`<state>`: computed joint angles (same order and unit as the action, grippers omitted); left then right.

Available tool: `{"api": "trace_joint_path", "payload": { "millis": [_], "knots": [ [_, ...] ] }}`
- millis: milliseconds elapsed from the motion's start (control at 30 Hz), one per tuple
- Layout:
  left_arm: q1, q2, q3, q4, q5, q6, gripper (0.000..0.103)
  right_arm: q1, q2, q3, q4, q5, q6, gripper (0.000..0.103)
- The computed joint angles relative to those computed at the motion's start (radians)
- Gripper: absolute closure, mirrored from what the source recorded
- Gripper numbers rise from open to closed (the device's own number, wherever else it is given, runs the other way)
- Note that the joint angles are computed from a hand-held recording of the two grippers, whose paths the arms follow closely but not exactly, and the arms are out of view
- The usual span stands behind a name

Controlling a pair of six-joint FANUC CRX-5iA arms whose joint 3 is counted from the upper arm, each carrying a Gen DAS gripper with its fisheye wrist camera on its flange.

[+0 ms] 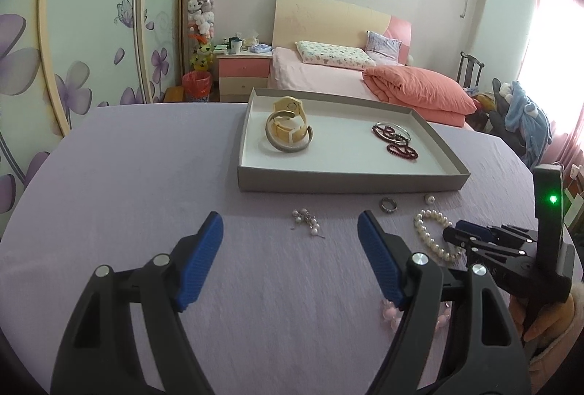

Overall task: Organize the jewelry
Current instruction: 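Move the right tool to the white pearl bracelet while the left tool approaches the pink bead bracelet, then close the right tool on the pearl bracelet while the left tool grasps the pink bead bracelet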

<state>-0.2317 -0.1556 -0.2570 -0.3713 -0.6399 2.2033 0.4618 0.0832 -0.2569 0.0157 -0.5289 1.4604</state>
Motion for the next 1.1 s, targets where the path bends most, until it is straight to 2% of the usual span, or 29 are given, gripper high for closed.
{"api": "trace_joint_path", "payload": {
  "millis": [100, 500, 600, 733, 833, 1100],
  "knots": [
    [-0.004, 0.003, -0.003, 0.009, 0.003, -0.009, 0.028, 0.000, -0.002, -0.005, 0.006, 0.002, -0.007, 0.092],
    [-0.014, 0.032, -0.014, 0.061, 0.018, -0.063, 0.028, -0.042, -0.012, 0.006, -0.072, -0.008, -0.003, 0.093],
    [-0.027, 0.039, -0.022, 0.090, 0.028, -0.106, 0.028, -0.046, -0.011, 0.009, -0.076, -0.009, -0.006, 0.093],
    [-0.034, 0.060, -0.041, 0.182, 0.049, -0.218, 0.029, -0.052, -0.006, 0.018, -0.092, -0.013, 0.003, 0.093],
    [-0.041, 0.080, -0.052, 0.238, 0.056, -0.288, 0.035, -0.058, -0.006, 0.023, -0.105, -0.018, 0.016, 0.093],
    [-0.056, 0.137, -0.033, 0.291, 0.028, -0.356, 0.047, -0.063, -0.006, 0.028, -0.120, -0.022, 0.028, 0.093]
  ]
}}
